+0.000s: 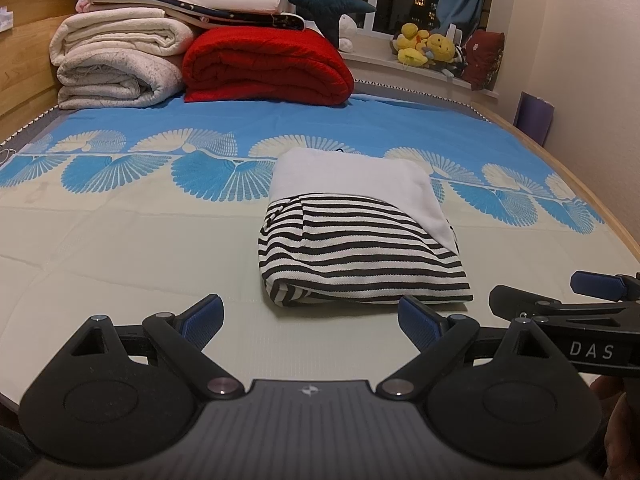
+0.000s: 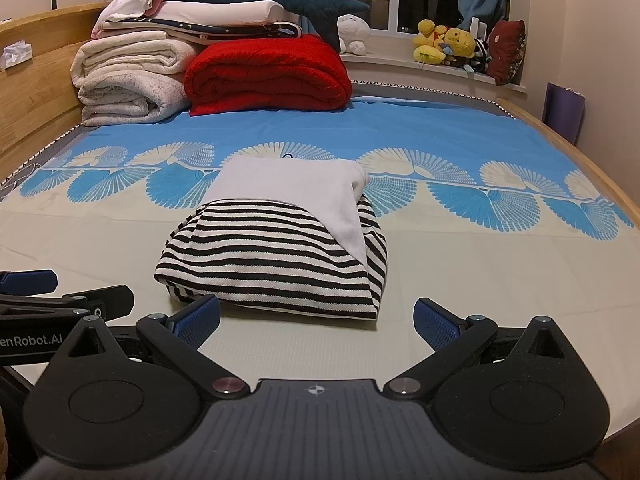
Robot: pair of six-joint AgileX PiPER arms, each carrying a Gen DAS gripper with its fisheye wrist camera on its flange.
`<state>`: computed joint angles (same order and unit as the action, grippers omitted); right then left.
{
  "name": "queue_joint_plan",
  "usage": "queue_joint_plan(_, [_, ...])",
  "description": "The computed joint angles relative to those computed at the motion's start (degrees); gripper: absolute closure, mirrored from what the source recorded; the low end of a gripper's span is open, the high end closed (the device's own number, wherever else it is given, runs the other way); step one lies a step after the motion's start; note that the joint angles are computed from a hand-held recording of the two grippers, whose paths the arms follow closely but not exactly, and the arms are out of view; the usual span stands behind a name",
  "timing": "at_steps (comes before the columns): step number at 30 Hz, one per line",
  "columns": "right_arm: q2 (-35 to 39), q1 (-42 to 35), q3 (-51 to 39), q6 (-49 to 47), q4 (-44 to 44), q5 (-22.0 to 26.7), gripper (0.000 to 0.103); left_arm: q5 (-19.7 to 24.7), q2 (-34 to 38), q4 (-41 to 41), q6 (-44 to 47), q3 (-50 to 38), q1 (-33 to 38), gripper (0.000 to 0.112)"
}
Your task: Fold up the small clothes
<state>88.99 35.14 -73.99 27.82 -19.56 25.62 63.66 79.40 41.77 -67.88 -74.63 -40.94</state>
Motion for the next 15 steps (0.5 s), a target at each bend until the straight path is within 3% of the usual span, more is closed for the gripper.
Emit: queue_joint_plan(15, [-0.15, -0.03, 0.63, -0.33, 0.45, 0.13, 0.001, -0.31, 0.01, -0.16, -0.31, 0.43, 0.09, 0.016])
